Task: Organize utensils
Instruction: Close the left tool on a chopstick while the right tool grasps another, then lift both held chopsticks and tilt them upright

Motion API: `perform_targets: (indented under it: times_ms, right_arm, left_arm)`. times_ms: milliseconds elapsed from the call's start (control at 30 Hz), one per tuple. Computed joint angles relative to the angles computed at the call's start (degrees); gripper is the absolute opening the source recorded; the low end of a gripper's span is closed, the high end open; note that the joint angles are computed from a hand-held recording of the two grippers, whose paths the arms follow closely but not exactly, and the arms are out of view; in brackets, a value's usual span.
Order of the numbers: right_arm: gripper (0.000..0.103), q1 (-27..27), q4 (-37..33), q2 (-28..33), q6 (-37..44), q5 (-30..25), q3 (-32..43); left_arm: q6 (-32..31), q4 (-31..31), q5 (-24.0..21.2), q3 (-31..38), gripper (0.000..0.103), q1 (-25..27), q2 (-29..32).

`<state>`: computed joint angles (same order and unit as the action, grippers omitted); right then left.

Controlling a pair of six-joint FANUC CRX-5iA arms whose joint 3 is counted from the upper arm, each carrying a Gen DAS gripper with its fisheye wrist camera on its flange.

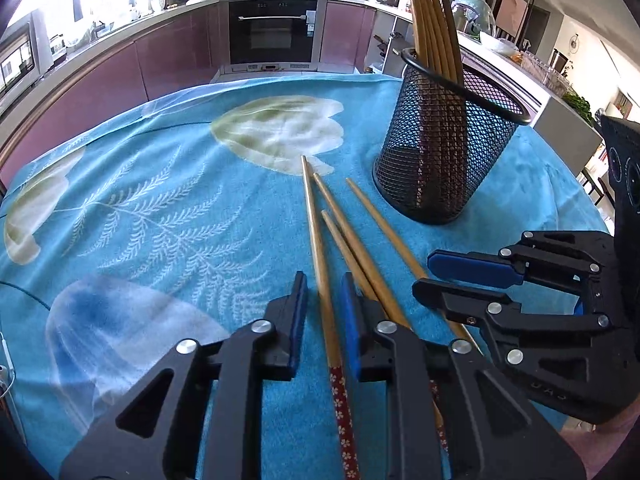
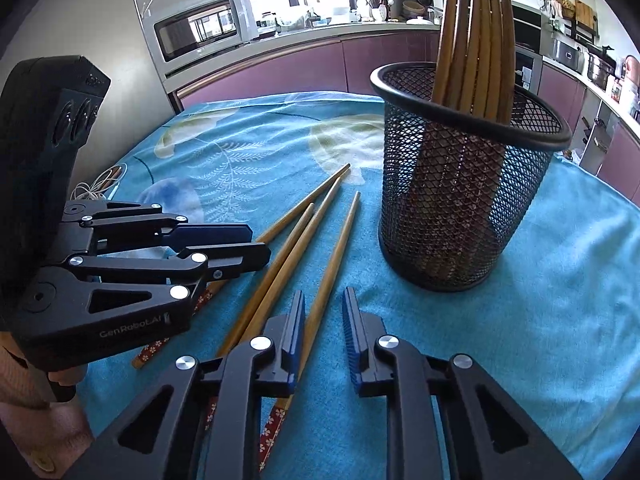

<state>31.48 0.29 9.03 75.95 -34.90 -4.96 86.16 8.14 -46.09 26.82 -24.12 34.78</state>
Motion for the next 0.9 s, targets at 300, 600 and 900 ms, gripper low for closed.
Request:
perform_targets:
  times_ms: [300,600,900]
  right_arm:
    - [0.007,-1.69,-4.86,-0.29,2.33,-0.55,0.87]
    - [0.006,-3.73,-11.33,-1.13,6.32,-1.29,1.55]
    - [0.006,-4.14,-13.69,-3.09,8.61,-0.75,0.55]
  left_arm:
    - [2.36,1.35,1.37,-1.26,0.008,0.30,-0.43]
    - [1.11,4.74,4.90,-7.13,0.008,0.86,-3.99]
    - [-3.00,10.98,7.87,-13.50,0.008,1.44,-7.20]
